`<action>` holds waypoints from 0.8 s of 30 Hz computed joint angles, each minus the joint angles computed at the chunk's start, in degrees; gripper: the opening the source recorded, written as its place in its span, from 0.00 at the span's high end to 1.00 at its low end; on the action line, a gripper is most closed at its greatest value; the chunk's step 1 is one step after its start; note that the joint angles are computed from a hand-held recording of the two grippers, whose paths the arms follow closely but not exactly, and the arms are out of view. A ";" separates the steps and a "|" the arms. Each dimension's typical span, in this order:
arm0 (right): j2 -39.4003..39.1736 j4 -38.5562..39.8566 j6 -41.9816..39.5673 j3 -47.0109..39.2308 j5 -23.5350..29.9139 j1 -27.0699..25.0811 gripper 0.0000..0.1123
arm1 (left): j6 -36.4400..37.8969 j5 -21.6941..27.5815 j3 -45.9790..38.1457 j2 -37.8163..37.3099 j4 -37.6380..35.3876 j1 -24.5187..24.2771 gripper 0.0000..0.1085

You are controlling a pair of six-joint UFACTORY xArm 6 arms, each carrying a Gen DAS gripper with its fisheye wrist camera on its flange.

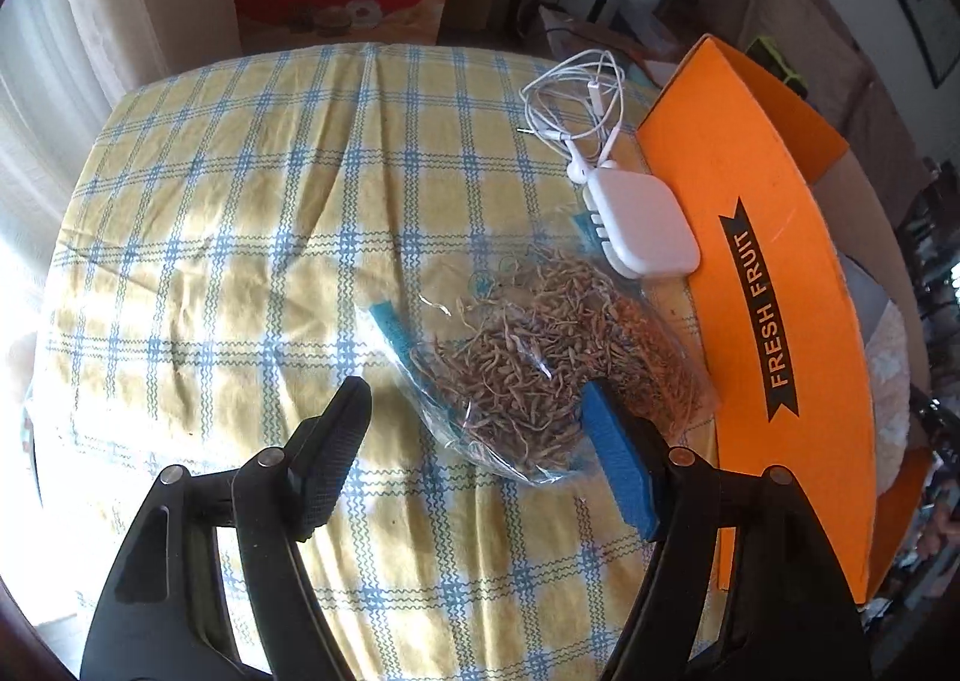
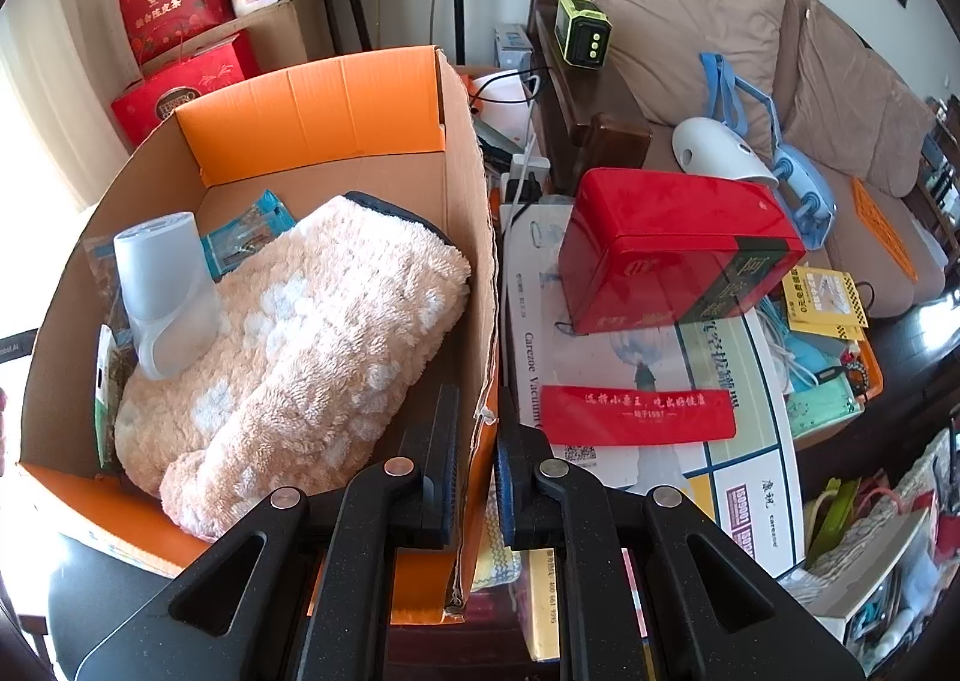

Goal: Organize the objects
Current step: 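Move the left gripper to the clear bag of dried noodles and grasp it, then carry the noodle bag into the box and open the left gripper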

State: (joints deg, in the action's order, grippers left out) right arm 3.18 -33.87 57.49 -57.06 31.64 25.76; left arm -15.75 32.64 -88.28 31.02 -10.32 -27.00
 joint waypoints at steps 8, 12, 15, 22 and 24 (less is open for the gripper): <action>0.01 0.10 -0.09 0.11 -0.13 -0.07 0.91 | 5.59 0.55 -0.13 -0.75 -6.55 -0.49 0.87; 0.04 0.21 -0.24 0.06 -0.09 -0.06 0.91 | 5.24 -1.50 2.23 -3.55 -5.61 -0.99 0.91; 0.12 0.18 -0.11 0.03 -0.16 -0.07 0.91 | 6.41 -3.24 3.96 -6.14 -6.80 -1.26 0.91; 0.09 0.18 0.07 0.16 -0.42 -0.16 0.91 | 9.55 -7.90 5.17 -11.04 -9.77 -2.10 0.92; 0.11 0.11 0.16 0.19 -0.48 -0.17 0.91 | 11.17 -9.21 5.06 -11.83 -11.04 -2.70 0.92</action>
